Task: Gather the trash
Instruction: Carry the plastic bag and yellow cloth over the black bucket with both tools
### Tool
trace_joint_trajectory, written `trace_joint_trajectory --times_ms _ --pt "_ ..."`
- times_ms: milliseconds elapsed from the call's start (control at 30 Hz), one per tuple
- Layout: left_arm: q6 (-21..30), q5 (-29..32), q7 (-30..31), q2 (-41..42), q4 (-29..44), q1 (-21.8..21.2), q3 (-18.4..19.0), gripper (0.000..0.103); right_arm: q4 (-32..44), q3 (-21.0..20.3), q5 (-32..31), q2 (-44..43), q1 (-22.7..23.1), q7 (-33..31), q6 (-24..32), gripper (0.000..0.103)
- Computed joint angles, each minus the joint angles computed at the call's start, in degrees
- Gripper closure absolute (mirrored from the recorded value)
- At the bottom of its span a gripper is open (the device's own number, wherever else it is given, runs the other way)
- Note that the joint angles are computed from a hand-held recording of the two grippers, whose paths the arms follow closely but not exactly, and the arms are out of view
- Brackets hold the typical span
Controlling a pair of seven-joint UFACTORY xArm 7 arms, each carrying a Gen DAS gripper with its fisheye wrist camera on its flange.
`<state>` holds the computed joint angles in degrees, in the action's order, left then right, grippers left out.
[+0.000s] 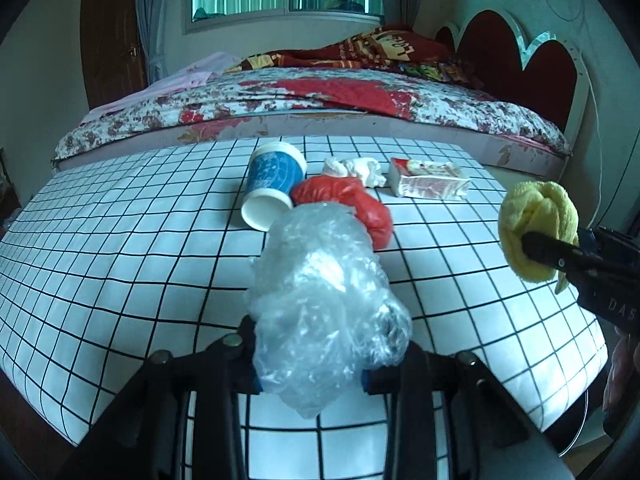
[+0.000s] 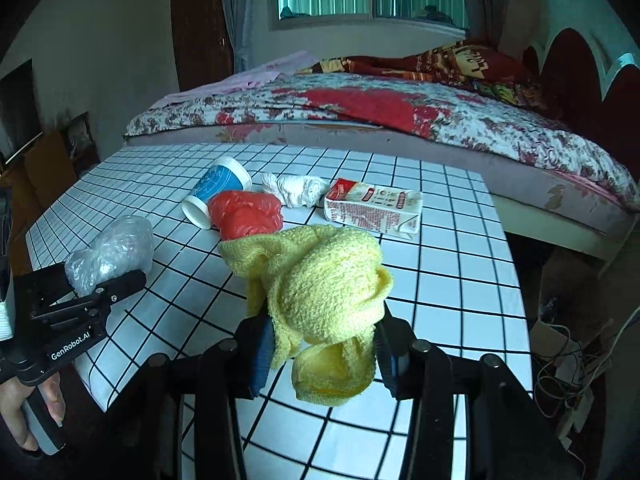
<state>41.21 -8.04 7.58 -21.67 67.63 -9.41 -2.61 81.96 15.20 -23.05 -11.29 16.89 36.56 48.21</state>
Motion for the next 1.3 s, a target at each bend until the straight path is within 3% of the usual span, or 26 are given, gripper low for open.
trace_joint_trajectory --times_ms 700,1300 --pt "-0.89 -2.17 0.34 -10.74 -5.54 -5.98 -2.55 0.07 -14.98 3.44 3.04 -22.34 -5.75 2.28 1.47 0.058" --pt "-2.48 -5.68 0.88 -8.52 -3.69 -17.41 -8.44 0.07 -27.3 -0.22 10.57 -47.74 -14.41 -4.31 13.53 0.057"
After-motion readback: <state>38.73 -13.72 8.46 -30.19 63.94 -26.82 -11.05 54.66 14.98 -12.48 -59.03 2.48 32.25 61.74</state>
